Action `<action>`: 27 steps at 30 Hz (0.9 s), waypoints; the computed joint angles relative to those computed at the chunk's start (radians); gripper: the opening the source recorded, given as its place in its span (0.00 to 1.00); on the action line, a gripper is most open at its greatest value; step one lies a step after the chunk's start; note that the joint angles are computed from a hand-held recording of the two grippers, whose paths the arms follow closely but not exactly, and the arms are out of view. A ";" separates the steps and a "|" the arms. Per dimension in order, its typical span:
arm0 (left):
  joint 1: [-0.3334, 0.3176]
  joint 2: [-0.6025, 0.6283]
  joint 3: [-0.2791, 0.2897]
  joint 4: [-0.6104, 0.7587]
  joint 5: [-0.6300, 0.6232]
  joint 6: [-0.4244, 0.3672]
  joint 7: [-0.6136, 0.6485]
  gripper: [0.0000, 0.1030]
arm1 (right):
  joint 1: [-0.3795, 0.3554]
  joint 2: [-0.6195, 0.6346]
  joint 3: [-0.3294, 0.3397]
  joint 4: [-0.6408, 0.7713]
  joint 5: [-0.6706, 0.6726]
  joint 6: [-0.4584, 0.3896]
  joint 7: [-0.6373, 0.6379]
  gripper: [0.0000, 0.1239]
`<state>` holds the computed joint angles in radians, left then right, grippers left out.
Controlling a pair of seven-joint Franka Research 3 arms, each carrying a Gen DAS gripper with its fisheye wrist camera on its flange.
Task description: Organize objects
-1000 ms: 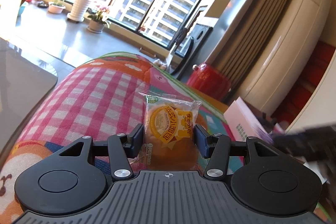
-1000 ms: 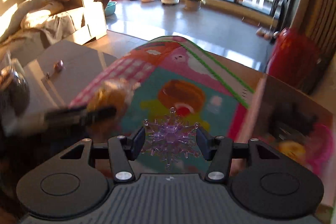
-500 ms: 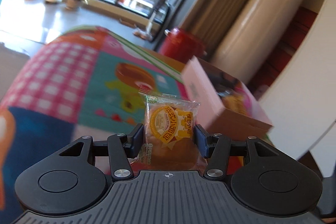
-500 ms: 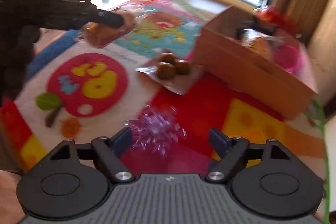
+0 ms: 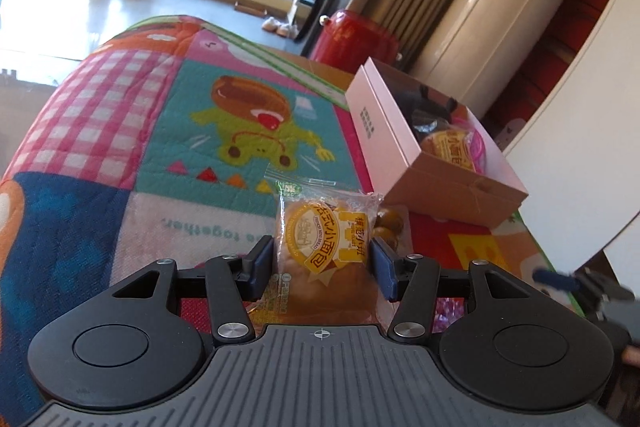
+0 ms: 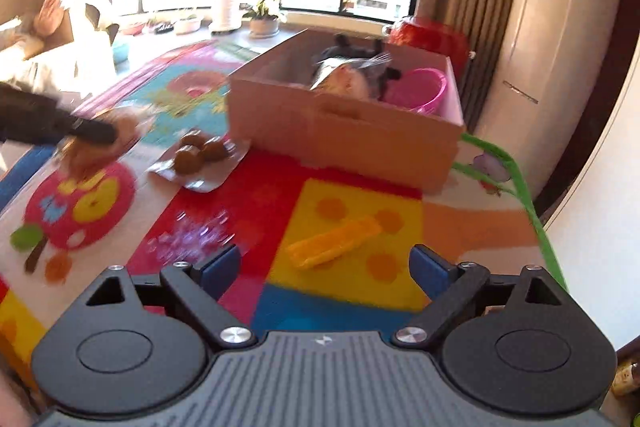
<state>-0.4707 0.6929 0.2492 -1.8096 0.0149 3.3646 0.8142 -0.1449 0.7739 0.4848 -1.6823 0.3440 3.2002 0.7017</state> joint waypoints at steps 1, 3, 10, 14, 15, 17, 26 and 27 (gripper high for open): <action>0.006 -0.005 -0.008 -0.004 0.008 -0.001 0.005 0.55 | 0.033 0.007 -0.040 0.028 0.002 -0.020 0.019 0.74; 0.012 -0.010 -0.017 -0.009 0.019 0.000 0.015 0.55 | 0.090 0.017 -0.113 0.091 0.022 -0.107 0.070 0.72; 0.042 -0.005 -0.051 0.003 0.042 -0.021 0.019 0.55 | 0.001 0.041 0.020 0.135 0.175 -0.312 -0.054 0.71; 0.048 -0.009 -0.055 -0.006 0.057 -0.010 0.021 0.55 | -0.031 0.032 0.072 0.108 0.249 -0.295 -0.178 0.71; 0.046 -0.010 -0.052 -0.008 0.056 -0.011 0.021 0.55 | -0.024 0.028 0.070 0.098 0.260 -0.252 -0.208 0.71; 0.042 -0.009 -0.046 -0.008 0.052 -0.015 0.018 0.55 | 0.008 0.024 0.045 0.086 0.273 -0.157 -0.247 0.71; 0.103 -0.005 -0.121 0.010 0.105 -0.023 0.037 0.55 | 0.140 0.084 -0.147 0.241 0.233 -0.249 -0.111 0.71; 0.107 -0.005 -0.127 0.012 0.112 -0.027 0.041 0.55 | 0.149 0.093 -0.159 0.257 0.229 -0.259 -0.106 0.68</action>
<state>-0.3641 0.6877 0.1224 -1.7977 0.1273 3.3381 0.8551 0.0040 0.8667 0.3254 -1.4257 0.5733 2.9411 0.5959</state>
